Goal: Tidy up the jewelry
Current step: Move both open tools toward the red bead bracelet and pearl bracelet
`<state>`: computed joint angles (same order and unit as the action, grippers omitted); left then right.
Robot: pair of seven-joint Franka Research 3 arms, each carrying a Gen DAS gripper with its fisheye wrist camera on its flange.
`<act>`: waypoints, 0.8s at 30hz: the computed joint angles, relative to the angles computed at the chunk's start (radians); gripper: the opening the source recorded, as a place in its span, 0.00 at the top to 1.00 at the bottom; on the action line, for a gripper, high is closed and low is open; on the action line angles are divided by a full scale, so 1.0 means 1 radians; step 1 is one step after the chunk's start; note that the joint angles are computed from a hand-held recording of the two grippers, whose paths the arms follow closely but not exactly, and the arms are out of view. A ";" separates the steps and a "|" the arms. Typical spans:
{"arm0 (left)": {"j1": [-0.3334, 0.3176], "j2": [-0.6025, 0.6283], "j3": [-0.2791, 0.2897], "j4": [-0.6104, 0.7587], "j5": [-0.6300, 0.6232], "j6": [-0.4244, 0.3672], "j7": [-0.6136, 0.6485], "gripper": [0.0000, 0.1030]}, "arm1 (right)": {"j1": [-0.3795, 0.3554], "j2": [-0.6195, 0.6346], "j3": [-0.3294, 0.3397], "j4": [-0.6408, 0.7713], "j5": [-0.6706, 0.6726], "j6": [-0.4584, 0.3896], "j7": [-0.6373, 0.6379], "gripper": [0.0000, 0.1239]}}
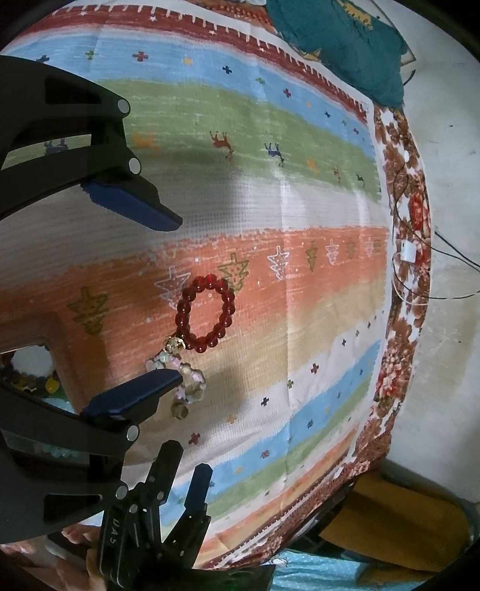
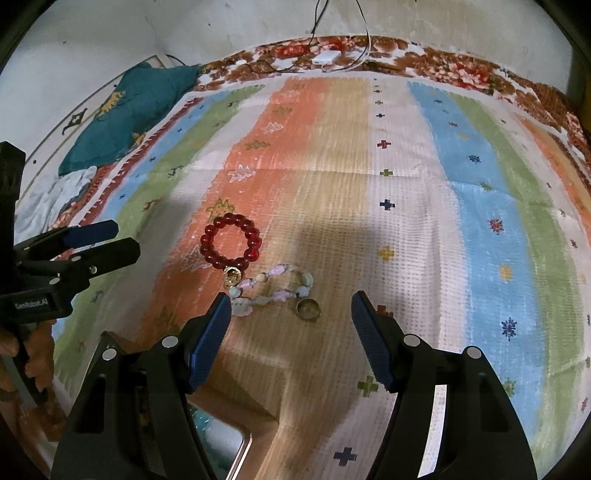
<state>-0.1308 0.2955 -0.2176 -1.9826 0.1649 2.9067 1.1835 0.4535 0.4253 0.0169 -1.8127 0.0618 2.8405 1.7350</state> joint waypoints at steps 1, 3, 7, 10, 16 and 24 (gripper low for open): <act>0.000 0.006 0.000 0.007 0.001 -0.003 0.001 0.26 | -0.004 0.005 0.004 0.008 0.005 -0.008 -0.005 0.46; -0.002 0.020 0.004 0.025 0.005 -0.011 -0.001 0.26 | -0.009 0.014 0.009 0.020 0.012 -0.017 -0.014 0.46; -0.007 0.040 0.012 0.047 0.011 -0.028 -0.016 0.26 | -0.037 0.038 0.039 0.056 0.061 -0.051 -0.058 0.46; -0.002 0.058 0.005 0.069 0.005 -0.043 -0.013 0.26 | -0.033 0.058 0.030 0.086 0.065 -0.076 -0.053 0.46; -0.005 0.108 0.007 0.130 0.008 -0.087 -0.010 0.26 | -0.018 0.101 0.005 0.142 0.042 -0.132 -0.032 0.46; 0.003 0.184 -0.005 0.224 -0.014 -0.166 0.035 0.26 | -0.014 0.161 -0.011 0.226 0.009 -0.207 0.005 0.46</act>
